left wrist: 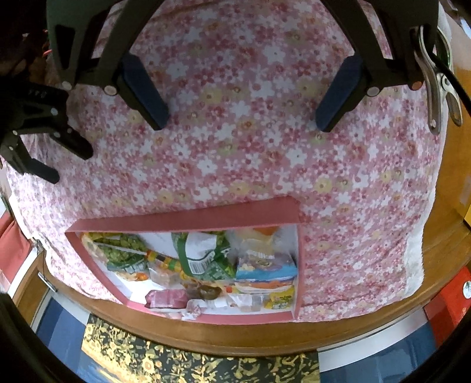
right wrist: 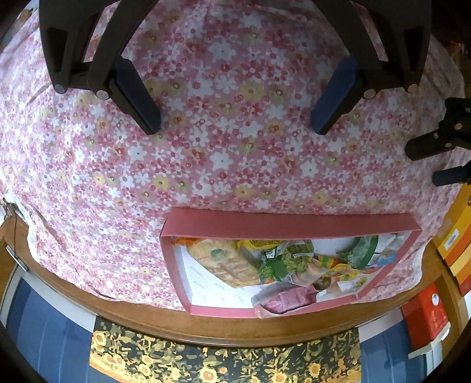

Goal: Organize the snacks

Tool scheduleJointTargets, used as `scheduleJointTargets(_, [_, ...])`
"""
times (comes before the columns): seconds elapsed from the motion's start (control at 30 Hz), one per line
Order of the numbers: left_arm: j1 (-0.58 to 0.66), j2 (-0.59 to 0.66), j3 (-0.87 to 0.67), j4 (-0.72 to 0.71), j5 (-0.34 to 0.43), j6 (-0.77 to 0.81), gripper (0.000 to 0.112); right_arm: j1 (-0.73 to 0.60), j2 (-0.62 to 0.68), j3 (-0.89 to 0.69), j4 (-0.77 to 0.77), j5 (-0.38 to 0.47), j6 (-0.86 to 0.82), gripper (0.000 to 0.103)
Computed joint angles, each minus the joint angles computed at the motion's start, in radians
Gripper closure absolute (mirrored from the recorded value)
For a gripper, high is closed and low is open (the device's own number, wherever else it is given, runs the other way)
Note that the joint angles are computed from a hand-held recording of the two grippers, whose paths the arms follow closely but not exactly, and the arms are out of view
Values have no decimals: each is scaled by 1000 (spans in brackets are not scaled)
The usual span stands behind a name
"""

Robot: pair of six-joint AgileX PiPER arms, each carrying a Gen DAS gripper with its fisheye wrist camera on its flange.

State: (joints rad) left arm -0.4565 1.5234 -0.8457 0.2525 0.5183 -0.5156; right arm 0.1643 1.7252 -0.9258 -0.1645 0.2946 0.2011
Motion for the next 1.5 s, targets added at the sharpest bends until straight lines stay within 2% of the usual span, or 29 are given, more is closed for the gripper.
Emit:
scheduleJointTargets(0.03, [-4, 5, -7, 15, 6, -5, 10, 14, 4, -3, -19, 5, 12, 0])
scheduleJointTargets(0.1, [4, 43, -44, 26, -1, 10, 10, 21, -2, -35, -4, 36, 13, 18])
scheduleJointTargets(0.13, [4, 41, -45, 36, -1, 4, 10, 31, -32, -17, 24, 32, -22, 36])
scheduleJointTargets(0.2, [12, 54, -57, 32, 5, 12, 10, 15, -59, -42, 152, 3, -186, 39])
scheduleJointTargets(0.27, [26, 65, -66, 8, 4, 39, 10, 2, -68, -78, 350, -58, -366, 39])
scheduleJointTargets(0.3, [25, 74, -75, 13, 5, 37, 9, -4, -48, -131, 431, -50, -448, 40])
scheduleJointTargets(0.33, [22, 76, -78, 20, 10, 37, 9, 9, -1, -224, 473, -12, -532, 45])
scheduleJointTargets(0.37, [26, 89, -95, 17, 17, 51, 9, 19, 69, -322, 474, 25, -583, 55])
scheduleJointTargets(0.47, [26, 124, -142, 17, 37, 76, 9, 68, 317, -622, 350, 54, -526, 71])
scheduleJointTargets(0.53, [18, 131, -156, 38, 51, 79, 9, 87, 450, -810, 214, 180, -383, 78])
scheduleJointTargets(0.57, [10, 142, -176, 46, 65, 74, 9, 94, 491, -896, 180, 245, -329, 78])
scheduleJointTargets(0.6, [2, 160, -202, 59, 79, 65, 9, 96, 513, -944, 169, 284, -309, 78])
scheduleJointTargets(0.63, [3, 155, -210, 74, 86, 61, 9, 99, 547, -1026, 173, 358, -293, 78])
scheduleJointTargets(0.7, [13, 153, -234, 82, 97, 63, 9, 96, 599, -1145, 184, 463, -345, 78])
scheduleJointTargets(0.77, [36, 152, -259, 49, 98, 85, 9, 86, 635, -1215, 199, 517, -356, 78])
scheduleJointTargets(0.8, [43, 148, -267, 41, 92, 78, 9, 100, 640, -1236, 161, 544, -308, 78])
scheduleJointTargets(0.87, [67, 149, -282, -13, 81, 109, 9, 109, 601, -1175, 114, 506, -202, 78])
scheduleJointTargets(0.93, [79, 167, -296, -64, 88, 152, 9, 111, 487, -988, 109, 378, -167, 77])
scheduleJointTargets(1.0, [77, 196, -314, -61, 107, 155, 9, 141, 398, -832, 4, 279, -73, 76])
scheduleJointTargets(1.07, [69, 212, -334, -52, 123, 143, 9, 159, 286, -643, -11, 183, -45, 76])
scheduleJointTargets(1.2, [40, 203, -330, -30, 123, 114, 9, 165, 138, -389, 77, 89, -110, 76])
scheduleJointTargets(1.3, [23, 166, -277, -38, 112, 112, 9, 144, 77, -250, 38, 104, -30, 74])
scheduleJointTargets(1.33, [20, 172, -280, -46, 122, 119, 9, 145, 63, -224, 10, 123, 19, 69])
scheduleJointTargets(1.37, [21, 174, -274, -49, 123, 122, 9, 146, 70, -217, -35, 156, 93, 57])
scheduleJointTargets(1.4, [20, 170, -258, -52, 128, 126, 9, 136, 84, -214, -49, 175, 130, 49])
scheduleJointTargets(1.47, [18, 191, -267, -81, 152, 158, 9, 112, 99, -216, -1, 203, 123, 26])
scheduleJointTargets(1.5, [25, 216, -295, -92, 167, 179, 9, 105, 114, -224, 5, 223, 129, 24])
